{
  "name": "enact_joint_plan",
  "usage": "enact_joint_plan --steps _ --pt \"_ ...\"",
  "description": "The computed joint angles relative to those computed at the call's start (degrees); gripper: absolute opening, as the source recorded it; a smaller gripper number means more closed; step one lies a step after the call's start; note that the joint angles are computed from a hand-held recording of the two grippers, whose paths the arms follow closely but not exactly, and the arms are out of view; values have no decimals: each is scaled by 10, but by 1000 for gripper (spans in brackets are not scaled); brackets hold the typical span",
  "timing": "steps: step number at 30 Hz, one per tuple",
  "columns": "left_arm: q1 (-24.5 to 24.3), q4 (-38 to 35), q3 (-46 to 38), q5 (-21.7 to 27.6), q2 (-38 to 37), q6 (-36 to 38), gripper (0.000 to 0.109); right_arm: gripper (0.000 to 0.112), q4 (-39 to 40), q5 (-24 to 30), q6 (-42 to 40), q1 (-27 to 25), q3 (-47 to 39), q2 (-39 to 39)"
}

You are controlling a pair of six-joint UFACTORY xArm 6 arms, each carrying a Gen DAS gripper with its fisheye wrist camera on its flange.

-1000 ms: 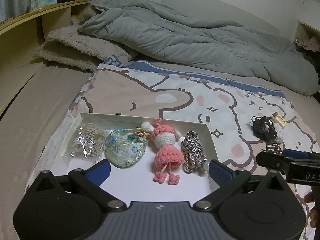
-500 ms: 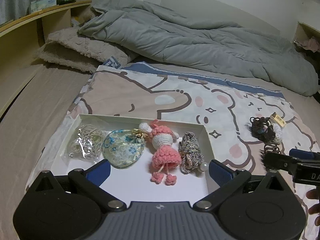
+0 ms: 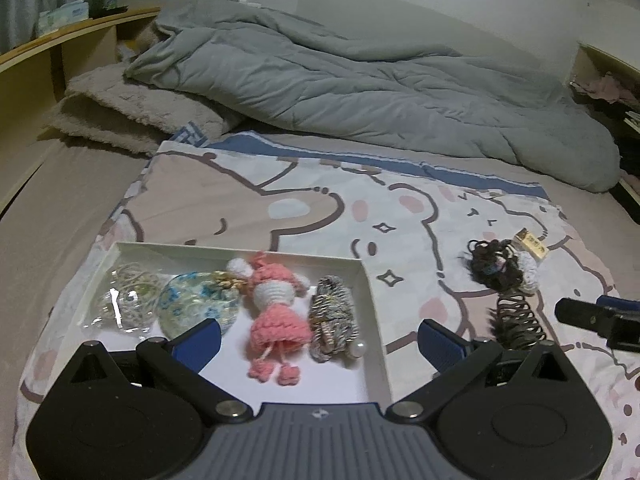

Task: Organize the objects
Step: 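Move both tools back over the sheet toward the coil clip and white scrunchie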

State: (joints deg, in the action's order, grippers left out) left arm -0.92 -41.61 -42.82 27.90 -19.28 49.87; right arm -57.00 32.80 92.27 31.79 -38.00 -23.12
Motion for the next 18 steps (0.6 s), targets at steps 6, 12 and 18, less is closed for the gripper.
enact_joint_plan --steps 6,12,18 --pt "-34 2 5 -13 -3 -12 103 103 14 9 -29 -25 35 -51" --pt "-66 -2 10 -22 -5 -19 103 103 29 9 -59 -50 65 -88" --pt "-99 2 9 -28 -1 -35 103 103 35 4 -77 -77 88 -114"
